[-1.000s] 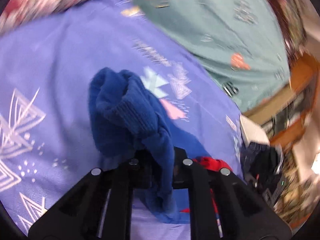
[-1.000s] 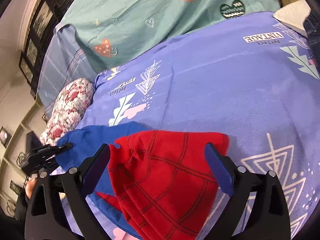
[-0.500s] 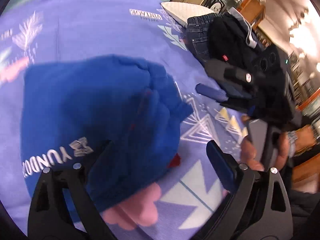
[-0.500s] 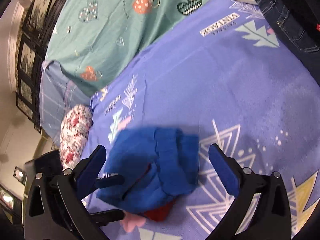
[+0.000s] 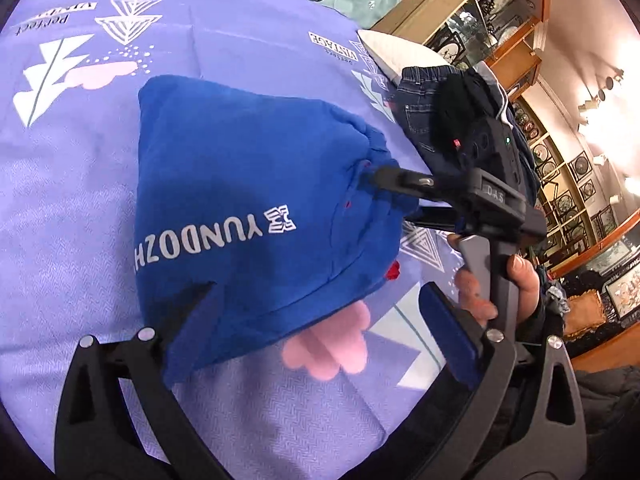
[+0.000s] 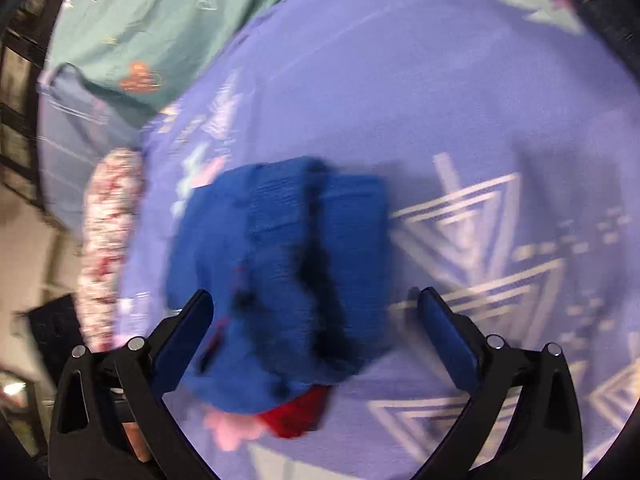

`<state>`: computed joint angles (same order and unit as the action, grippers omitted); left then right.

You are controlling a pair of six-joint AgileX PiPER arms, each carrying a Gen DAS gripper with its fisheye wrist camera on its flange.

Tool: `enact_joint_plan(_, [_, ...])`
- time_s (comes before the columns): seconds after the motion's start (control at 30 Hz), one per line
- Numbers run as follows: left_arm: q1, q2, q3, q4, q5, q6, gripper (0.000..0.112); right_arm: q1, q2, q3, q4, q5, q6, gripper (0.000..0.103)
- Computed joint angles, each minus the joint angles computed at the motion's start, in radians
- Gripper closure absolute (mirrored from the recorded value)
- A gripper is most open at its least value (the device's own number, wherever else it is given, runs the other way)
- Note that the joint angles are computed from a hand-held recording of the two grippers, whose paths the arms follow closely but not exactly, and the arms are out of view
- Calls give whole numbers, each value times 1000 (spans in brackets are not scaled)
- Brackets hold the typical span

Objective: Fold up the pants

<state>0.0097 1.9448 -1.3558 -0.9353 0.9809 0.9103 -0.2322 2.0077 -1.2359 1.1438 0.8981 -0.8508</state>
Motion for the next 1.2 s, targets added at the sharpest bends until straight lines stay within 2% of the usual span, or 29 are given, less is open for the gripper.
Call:
enact_joint_plan(0.03, [-1, -10, 9, -5, -10, 11, 13, 16, -16, 3, -24, -18, 19, 49])
enact_joint_plan(0.1, [5, -29, 25, -31, -24, 42, 13, 18, -61, 23, 14, 34, -4, 58])
enact_joint_plan(0.17, [19, -47, 42, -70, -28, 82, 13, 37, -126, 46, 9, 50, -6, 58])
enact_joint_plan(0.27, [16, -9, 11, -47, -16, 58, 12, 81, -179, 48, -108, 1, 80, 56])
enact_joint_plan(0.37, [-10, 69, -26, -6, -58, 42, 12, 106, -95, 4, -295, -60, 244, 47])
enact_joint_plan(0.43, [1, 70, -7, -47, -69, 91, 12, 80, -84, 15, -297, -56, 241, 36])
enact_joint_plan(0.47, [3, 65, -4, -53, -62, 98, 12, 74, -112, 32, -307, -72, 239, 34])
enact_joint_plan(0.57, [1, 55, 2, -37, -64, 105, 12, 87, -268, 101, -323, -199, 200, 34])
enact_joint_plan(0.6, [5, 45, 18, -36, -68, 120, 12, 94, -304, 94, -285, -196, 143, 34])
enact_joint_plan(0.63, [0, 36, 27, -28, -78, 129, 12, 98, -299, 61, -236, -158, 99, 34])
enact_joint_plan(0.73, [-6, 18, 50, -23, -98, 144, 12, 186, -192, -138, -207, 19, 110, 34])
enact_joint_plan(0.77, [-9, 16, 52, -23, -104, 145, 12, 217, -134, -234, -249, 84, 157, 34])
enact_joint_plan(0.83, [-23, 10, 64, -27, -134, 151, 12, 303, 22, -434, -319, 123, 267, 34])
enact_joint_plan(0.87, [-31, 4, 76, -27, -155, 160, 12, 341, 122, -533, -361, 115, 356, 34])
enact_joint_plan(0.93, [-52, -12, 97, -14, -197, 167, 12, 381, 296, -733, -422, 151, 497, 34])
enact_joint_plan(1.0, [-60, -12, 101, 0, -217, 162, 12, 383, 436, -921, -411, 196, 545, 34])
enact_joint_plan(1.1, [-40, 0, 90, -24, -178, 181, 12, 369, 474, -986, -373, 213, 566, 34])
enact_joint_plan(1.13, [-36, 2, 89, -29, -172, 188, 12, 358, 449, -954, -353, 210, 550, 34])
enact_joint_plan(1.2, [-19, -5, 88, -37, -143, 203, 12, 333, 326, -782, -320, 174, 460, 34])
